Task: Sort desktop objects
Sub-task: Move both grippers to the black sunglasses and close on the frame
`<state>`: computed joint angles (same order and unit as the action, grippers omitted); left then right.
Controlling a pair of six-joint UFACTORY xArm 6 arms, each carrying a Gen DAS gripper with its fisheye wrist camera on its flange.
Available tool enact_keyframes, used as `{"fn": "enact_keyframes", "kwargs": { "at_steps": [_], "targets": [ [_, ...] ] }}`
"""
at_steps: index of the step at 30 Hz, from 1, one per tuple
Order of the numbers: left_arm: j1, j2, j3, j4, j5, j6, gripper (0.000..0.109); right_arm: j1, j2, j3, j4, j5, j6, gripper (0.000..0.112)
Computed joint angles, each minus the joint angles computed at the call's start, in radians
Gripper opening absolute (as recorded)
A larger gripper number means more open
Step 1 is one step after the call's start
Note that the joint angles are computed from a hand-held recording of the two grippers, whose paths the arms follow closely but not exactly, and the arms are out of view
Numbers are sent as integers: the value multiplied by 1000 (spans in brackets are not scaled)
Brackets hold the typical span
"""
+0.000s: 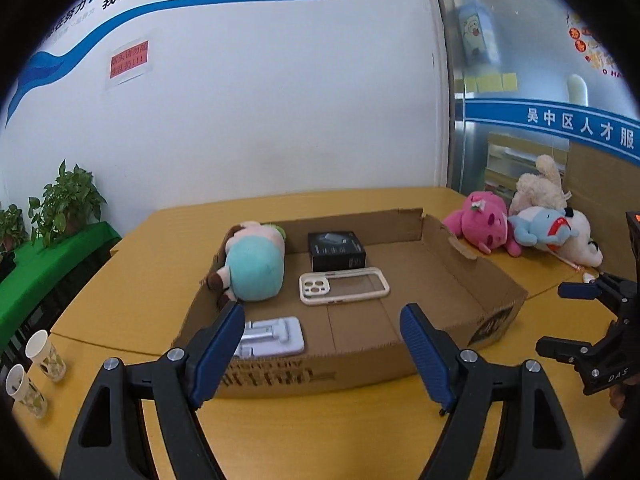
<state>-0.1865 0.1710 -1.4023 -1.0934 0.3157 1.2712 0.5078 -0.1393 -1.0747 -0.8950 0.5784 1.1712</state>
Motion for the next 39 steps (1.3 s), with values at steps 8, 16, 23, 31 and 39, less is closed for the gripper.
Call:
{"fn": "enact_keyframes", "kwargs": {
  "at_steps": [8, 16, 23, 31, 39],
  "targets": [
    [21, 9, 65, 151, 41, -176, 80, -40, 14, 135, 287, -79, -269, 103],
    [44, 41, 60, 246, 100, -280, 80, -66, 85, 144, 486, -187, -401, 102],
    [50, 56, 54, 259, 144, -283, 80, 21, 113, 135, 582, -175, -433, 102],
    [46, 88, -1, 266, 297, -299, 80, 71, 128, 72, 386, -92, -221, 97],
    [40, 173, -114, 286, 496, -369, 80, 99, 177, 11, 394, -19, -219, 58]
  ]
}}
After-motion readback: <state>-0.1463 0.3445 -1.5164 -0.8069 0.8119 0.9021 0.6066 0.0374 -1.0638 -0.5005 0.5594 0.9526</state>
